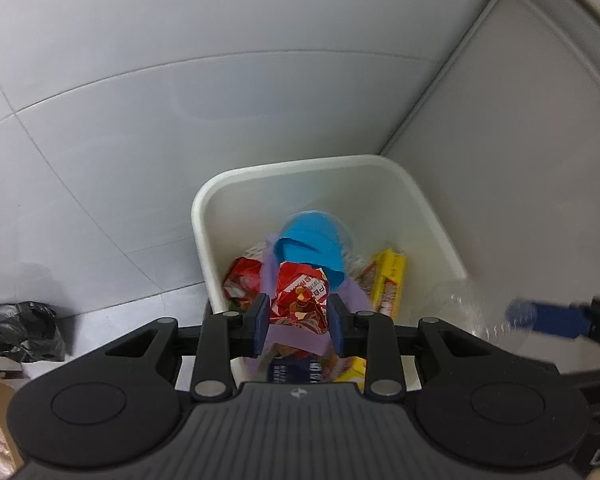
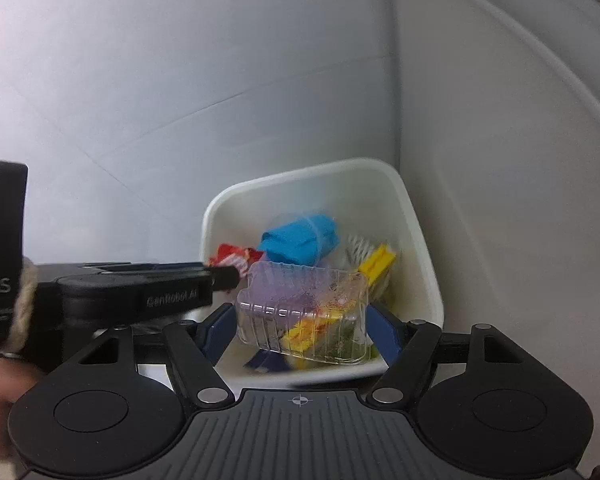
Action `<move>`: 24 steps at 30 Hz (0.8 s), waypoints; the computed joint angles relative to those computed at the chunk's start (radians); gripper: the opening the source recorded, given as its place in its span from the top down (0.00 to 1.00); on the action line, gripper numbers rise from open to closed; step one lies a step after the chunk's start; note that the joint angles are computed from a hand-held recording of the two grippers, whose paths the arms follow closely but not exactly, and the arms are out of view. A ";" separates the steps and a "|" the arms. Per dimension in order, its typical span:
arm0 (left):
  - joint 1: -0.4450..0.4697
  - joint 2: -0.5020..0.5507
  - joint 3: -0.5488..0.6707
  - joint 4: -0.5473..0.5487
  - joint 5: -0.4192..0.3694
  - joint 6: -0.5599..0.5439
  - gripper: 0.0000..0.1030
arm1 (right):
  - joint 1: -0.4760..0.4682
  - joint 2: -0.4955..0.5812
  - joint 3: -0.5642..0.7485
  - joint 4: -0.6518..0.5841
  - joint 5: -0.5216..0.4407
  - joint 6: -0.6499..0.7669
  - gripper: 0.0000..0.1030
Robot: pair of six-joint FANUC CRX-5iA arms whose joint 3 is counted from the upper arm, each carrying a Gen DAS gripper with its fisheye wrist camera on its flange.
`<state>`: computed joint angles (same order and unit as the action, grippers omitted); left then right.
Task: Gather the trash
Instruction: 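Open the left gripper over the bin while the right releases the plastic box into it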
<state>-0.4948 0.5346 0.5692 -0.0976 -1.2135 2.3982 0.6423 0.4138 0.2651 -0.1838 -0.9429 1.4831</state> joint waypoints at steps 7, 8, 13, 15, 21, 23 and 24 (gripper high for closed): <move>0.021 -0.016 -0.031 0.012 0.021 -0.011 0.72 | 0.033 0.040 0.006 0.080 0.015 0.096 0.28; 0.022 -0.018 -0.032 0.013 0.024 -0.012 0.71 | 0.038 0.041 0.001 0.089 0.021 0.101 0.28; 0.021 -0.035 -0.044 0.007 0.030 0.004 0.53 | 0.049 0.033 -0.016 0.096 0.025 0.115 0.15; 0.025 -0.039 -0.047 0.007 0.036 0.013 0.49 | 0.046 0.043 -0.010 0.094 0.030 0.124 0.14; 0.029 -0.038 -0.043 0.013 0.026 0.019 0.36 | 0.049 0.034 -0.019 0.107 0.025 0.096 0.14; 0.027 -0.037 -0.037 0.014 0.020 0.023 0.31 | 0.051 0.023 -0.025 0.106 0.023 0.080 0.14; 0.026 -0.037 -0.034 0.015 0.015 0.024 0.31 | 0.050 0.016 -0.028 0.101 0.019 0.074 0.14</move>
<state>-0.4686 0.4975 0.5353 -0.0826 -1.1986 2.4219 0.6927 0.4296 0.2375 -0.0832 -0.9240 1.5570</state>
